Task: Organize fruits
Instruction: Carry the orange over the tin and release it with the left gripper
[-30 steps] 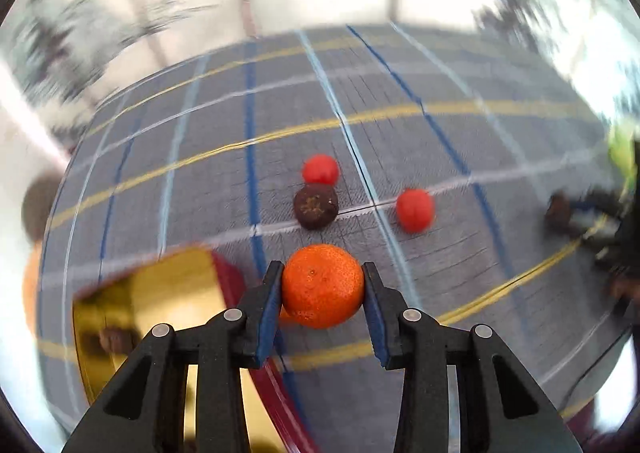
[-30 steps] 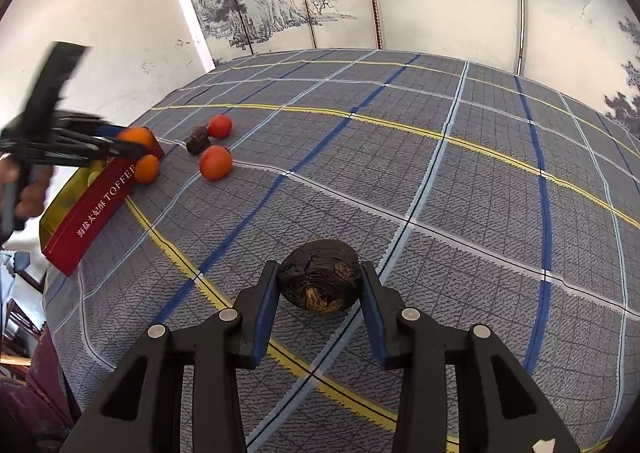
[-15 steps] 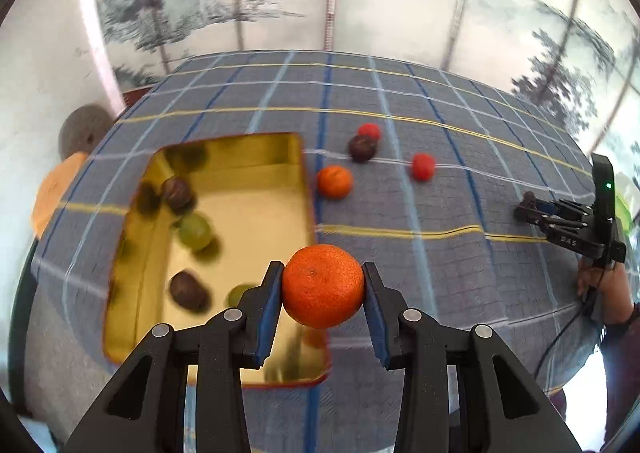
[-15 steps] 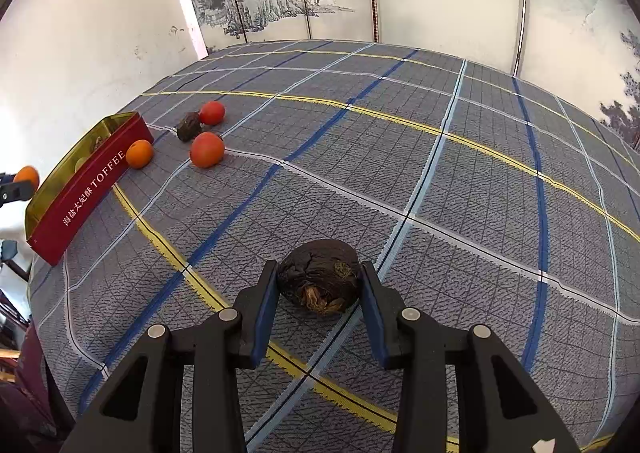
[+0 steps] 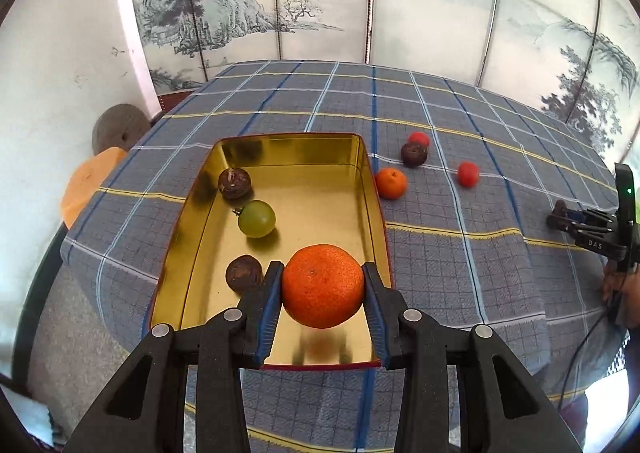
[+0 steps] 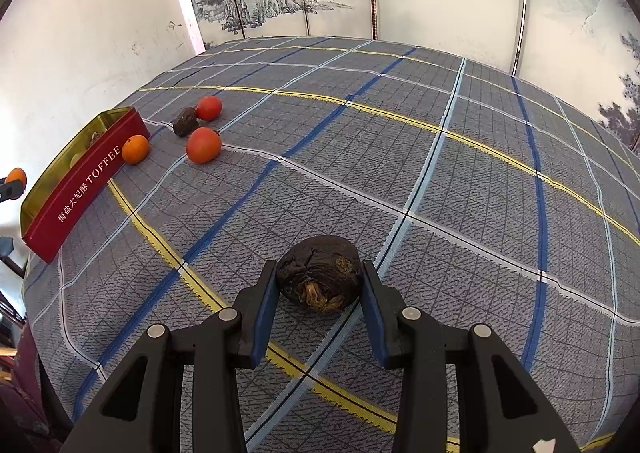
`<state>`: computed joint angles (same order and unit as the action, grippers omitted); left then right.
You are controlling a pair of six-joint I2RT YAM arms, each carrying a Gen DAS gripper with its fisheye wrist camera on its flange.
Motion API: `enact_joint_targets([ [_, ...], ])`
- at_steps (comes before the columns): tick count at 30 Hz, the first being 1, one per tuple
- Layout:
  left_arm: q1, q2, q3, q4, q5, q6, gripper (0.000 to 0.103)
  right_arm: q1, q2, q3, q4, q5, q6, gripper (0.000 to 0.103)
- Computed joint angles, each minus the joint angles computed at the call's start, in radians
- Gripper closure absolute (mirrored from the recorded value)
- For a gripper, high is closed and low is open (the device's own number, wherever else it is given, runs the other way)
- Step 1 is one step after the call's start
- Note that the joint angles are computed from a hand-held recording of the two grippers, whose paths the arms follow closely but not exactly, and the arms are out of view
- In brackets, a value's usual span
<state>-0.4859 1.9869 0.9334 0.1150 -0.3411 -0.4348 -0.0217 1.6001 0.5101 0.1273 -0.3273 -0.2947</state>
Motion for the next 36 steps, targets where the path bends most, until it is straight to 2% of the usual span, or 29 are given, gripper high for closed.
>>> enact_joint_targets([
  [9, -0.016, 0.037, 0.025, -0.01, -0.047, 0.034, 0.063, 0.0, 0.002, 0.003, -0.002, -0.002, 0.001, 0.065],
  [24, -0.008, 0.123, 0.124, -0.054, -0.062, 0.08, 0.063, -0.003, 0.006, 0.005, -0.003, -0.005, -0.002, 0.065],
  [32, 0.033, 0.197, 0.264, -0.131, -0.057, 0.127, 0.062, 0.001, 0.003, 0.002, -0.002, 0.0, -0.001, 0.065],
  [36, 0.068, 0.26, 0.404, -0.218, -0.045, 0.152, 0.062, -0.001, 0.005, 0.003, -0.001, 0.001, -0.005, 0.065],
])
